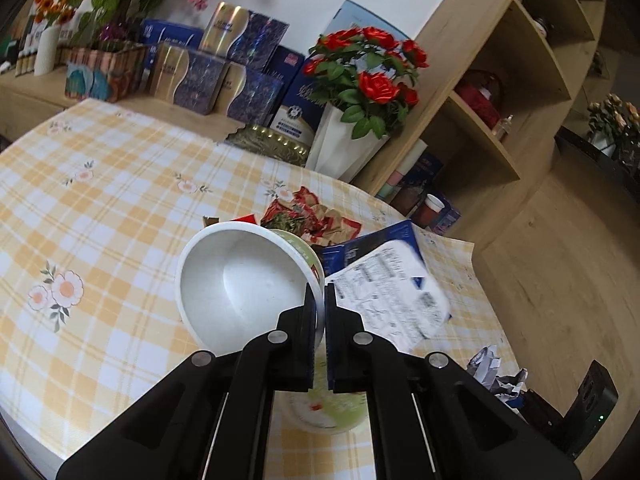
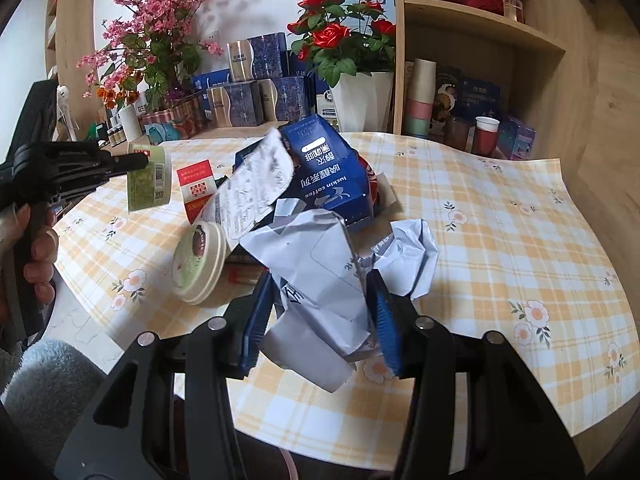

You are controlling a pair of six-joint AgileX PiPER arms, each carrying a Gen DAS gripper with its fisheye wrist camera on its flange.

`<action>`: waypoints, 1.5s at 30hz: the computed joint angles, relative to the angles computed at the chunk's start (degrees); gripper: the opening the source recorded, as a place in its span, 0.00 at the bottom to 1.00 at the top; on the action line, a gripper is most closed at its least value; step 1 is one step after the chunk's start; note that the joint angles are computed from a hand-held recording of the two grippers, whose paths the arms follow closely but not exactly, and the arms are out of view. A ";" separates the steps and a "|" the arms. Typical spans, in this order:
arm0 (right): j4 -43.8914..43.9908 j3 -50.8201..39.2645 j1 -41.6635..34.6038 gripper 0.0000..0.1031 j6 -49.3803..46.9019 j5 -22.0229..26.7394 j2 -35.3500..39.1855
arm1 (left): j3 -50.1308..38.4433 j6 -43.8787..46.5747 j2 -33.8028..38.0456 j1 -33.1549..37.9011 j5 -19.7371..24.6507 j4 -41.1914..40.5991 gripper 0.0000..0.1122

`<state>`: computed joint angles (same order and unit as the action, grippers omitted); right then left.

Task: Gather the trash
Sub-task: 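Lift the crumpled paper with the right tool while the left tool grasps the yogurt cup, then carry paper and cup to the brown bin and open both tools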

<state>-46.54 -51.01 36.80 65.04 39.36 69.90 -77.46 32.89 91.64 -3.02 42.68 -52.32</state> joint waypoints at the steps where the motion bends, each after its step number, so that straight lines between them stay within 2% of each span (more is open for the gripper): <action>1: -0.13 0.09 0.61 0.48 0.23 0.74 -0.39 | 0.53 0.48 -0.68 0.08 0.10 -0.16 0.04; 17: -2.12 0.65 8.33 0.48 6.48 8.56 -5.19 | 5.84 6.36 -10.54 2.28 6.26 -3.44 0.04; 28: -5.22 0.36 18.38 0.48 12.33 13.80 -6.87 | 13.21 10.44 -21.61 6.00 15.54 -6.00 0.04; 34: -5.09 2.39 25.38 0.48 16.44 14.42 -7.37 | 19.71 11.93 -29.25 10.54 20.73 -5.68 0.04; 37: -4.01 3.96 28.36 0.48 18.01 13.16 -6.78 | 23.24 13.34 -32.39 13.11 23.06 -5.47 0.04; 39: -2.10 5.81 29.80 0.48 18.71 10.26 -6.44 | 25.98 14.83 -34.61 14.61 24.42 -4.78 0.04; 42: 0.86 8.13 30.99 0.48 19.83 5.32 -3.75 | 29.16 15.93 -36.60 15.78 25.26 -3.89 0.04; 45: 4.72 10.09 29.56 0.48 18.93 -1.76 0.75 | 33.20 17.69 -38.21 18.04 26.47 -3.14 0.04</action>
<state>-41.82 -40.91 66.36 83.97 37.60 70.65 -44.26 50.58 53.43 15.02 69.15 -55.46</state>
